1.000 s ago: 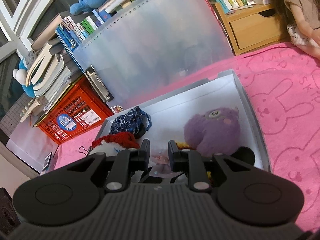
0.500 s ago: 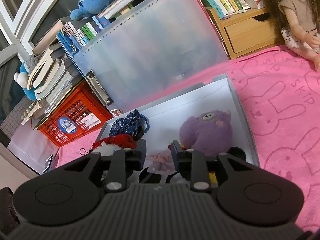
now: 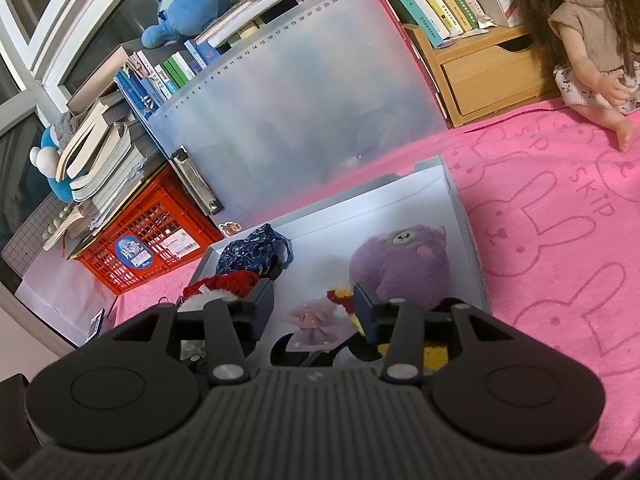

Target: Organize objects

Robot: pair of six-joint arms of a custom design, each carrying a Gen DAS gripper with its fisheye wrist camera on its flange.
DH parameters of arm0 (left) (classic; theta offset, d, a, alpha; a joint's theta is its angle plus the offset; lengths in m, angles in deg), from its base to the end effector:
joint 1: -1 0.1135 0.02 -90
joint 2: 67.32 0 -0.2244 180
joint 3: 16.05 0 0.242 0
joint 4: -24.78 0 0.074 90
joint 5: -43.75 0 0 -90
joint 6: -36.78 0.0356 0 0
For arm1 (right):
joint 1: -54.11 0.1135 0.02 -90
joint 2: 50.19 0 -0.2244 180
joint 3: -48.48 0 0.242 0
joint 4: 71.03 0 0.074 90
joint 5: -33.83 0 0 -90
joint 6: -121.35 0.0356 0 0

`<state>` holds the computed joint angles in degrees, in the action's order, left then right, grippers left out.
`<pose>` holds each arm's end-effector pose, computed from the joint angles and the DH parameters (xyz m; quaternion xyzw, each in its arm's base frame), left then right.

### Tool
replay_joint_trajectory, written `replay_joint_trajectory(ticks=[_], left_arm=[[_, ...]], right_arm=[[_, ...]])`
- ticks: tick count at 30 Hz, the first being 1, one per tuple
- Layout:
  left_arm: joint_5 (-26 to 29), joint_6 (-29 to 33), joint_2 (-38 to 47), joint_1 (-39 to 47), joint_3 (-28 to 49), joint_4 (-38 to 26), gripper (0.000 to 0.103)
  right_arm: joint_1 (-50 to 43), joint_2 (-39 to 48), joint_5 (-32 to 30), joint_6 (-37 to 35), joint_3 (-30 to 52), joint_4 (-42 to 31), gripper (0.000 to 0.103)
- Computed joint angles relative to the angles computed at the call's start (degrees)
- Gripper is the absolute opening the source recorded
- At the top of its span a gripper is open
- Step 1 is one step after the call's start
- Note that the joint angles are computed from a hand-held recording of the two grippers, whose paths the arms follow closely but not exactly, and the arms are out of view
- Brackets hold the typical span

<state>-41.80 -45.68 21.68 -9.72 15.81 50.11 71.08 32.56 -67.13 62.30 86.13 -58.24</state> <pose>0.2357 -0.0474 0.0769 0.1572 0.8591 -0.0474 0.4848 0.2415 0.0808 0.1065 0.0604 0.8711 0.2715 0.4049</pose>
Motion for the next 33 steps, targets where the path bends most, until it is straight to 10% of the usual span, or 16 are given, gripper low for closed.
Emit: replay_joint_trajectory(ticks=[15,33], left_arm=[[-0.87,-0.68,-4.21,-0.80,-2.00,-1.42,0.084],[0.59,0.49,-13.66,1.70,-5.32,-6.99,0.087]], right_arm=[[-1.50,-3.95,-0.16,-1.31,-2.63,-1.05,0.067],[0.04,-10.02,2.35,-1.60,-4.61,-4.45,0.070]])
